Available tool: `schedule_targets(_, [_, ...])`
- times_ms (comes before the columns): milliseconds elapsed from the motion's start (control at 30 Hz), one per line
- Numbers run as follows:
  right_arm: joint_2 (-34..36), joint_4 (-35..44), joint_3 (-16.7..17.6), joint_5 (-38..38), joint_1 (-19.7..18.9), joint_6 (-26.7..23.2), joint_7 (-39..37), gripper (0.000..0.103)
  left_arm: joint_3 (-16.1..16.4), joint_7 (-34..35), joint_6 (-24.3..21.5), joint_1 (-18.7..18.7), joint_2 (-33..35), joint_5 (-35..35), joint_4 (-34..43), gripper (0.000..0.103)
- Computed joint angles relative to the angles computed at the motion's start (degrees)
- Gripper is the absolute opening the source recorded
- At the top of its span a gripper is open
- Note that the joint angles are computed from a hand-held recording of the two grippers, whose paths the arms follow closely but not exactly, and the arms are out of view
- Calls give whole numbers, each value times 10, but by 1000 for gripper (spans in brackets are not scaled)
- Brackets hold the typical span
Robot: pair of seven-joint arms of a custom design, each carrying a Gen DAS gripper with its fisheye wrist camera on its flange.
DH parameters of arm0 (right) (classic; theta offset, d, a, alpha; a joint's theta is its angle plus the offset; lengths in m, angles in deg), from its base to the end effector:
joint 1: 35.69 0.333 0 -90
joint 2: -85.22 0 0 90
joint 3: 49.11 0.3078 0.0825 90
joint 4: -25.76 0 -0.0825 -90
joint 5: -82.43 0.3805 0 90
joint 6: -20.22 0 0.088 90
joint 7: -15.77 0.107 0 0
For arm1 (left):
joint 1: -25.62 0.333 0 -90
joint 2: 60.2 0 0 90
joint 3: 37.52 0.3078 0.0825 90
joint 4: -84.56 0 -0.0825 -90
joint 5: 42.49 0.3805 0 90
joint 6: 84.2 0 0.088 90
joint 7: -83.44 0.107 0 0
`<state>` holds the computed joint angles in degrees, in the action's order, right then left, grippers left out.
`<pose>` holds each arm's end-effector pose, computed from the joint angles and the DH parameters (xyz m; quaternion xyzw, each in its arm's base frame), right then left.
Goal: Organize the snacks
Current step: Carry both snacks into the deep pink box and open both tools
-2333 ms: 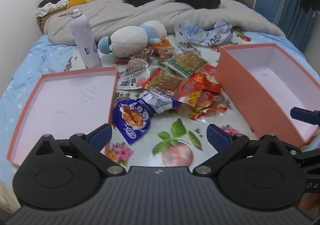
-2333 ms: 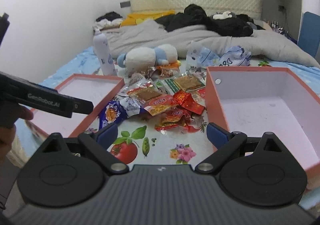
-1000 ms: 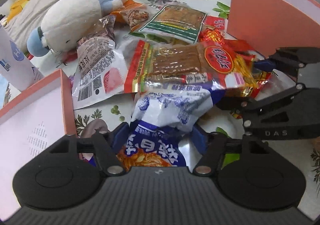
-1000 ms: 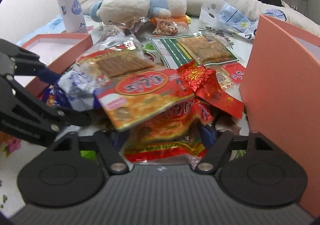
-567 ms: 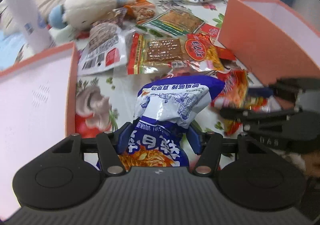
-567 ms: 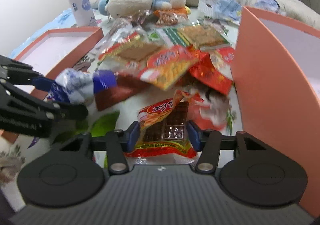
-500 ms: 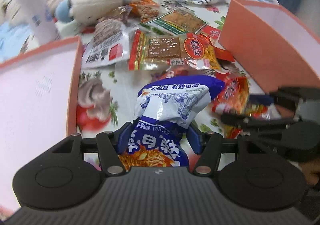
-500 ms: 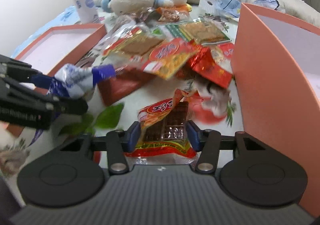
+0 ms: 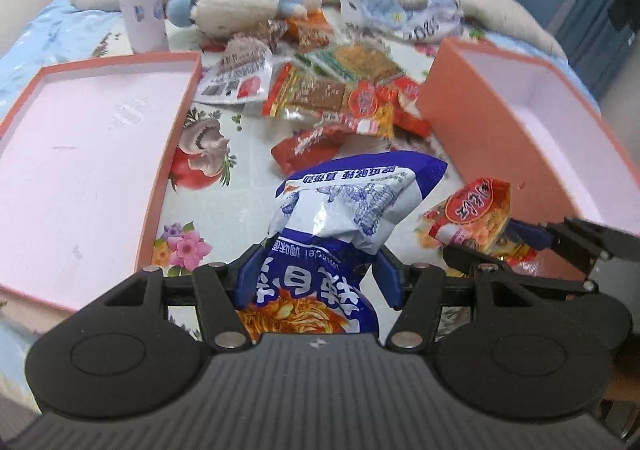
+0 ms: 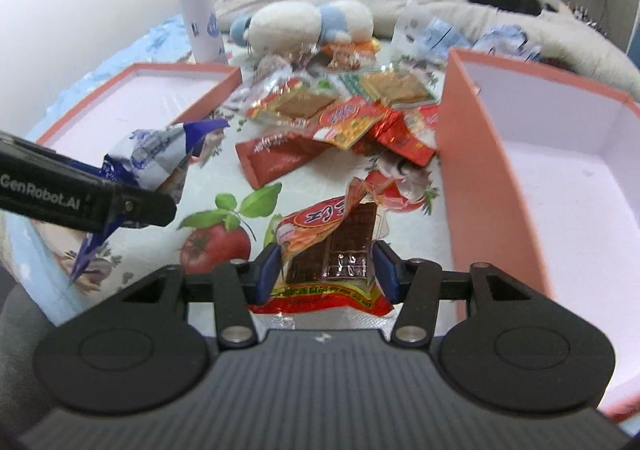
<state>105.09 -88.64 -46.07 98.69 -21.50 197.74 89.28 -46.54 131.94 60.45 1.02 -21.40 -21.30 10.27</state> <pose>0.6259 0.1669 0.3677 -0.7476 0.5516 -0.2091 0.3050 0.6573 -0.4008 0.4068 -0.6623 0.6899 -0.2583 0.1362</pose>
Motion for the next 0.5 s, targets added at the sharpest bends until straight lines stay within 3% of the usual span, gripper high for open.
schedule_targets(367, [-118,-99,-63,-46,51,62,55,54,15,-100,3,-44,-50,53,6,65])
schedule_targets(400, [-128,-107,-77,-58,62,67,67,54,15,-105,2,-47,-52,57,9,65])
schedule_targets(500, [-156,-130,-168,-135,134,82,148,54,16,-120,3,-56,-57,73,18,65])
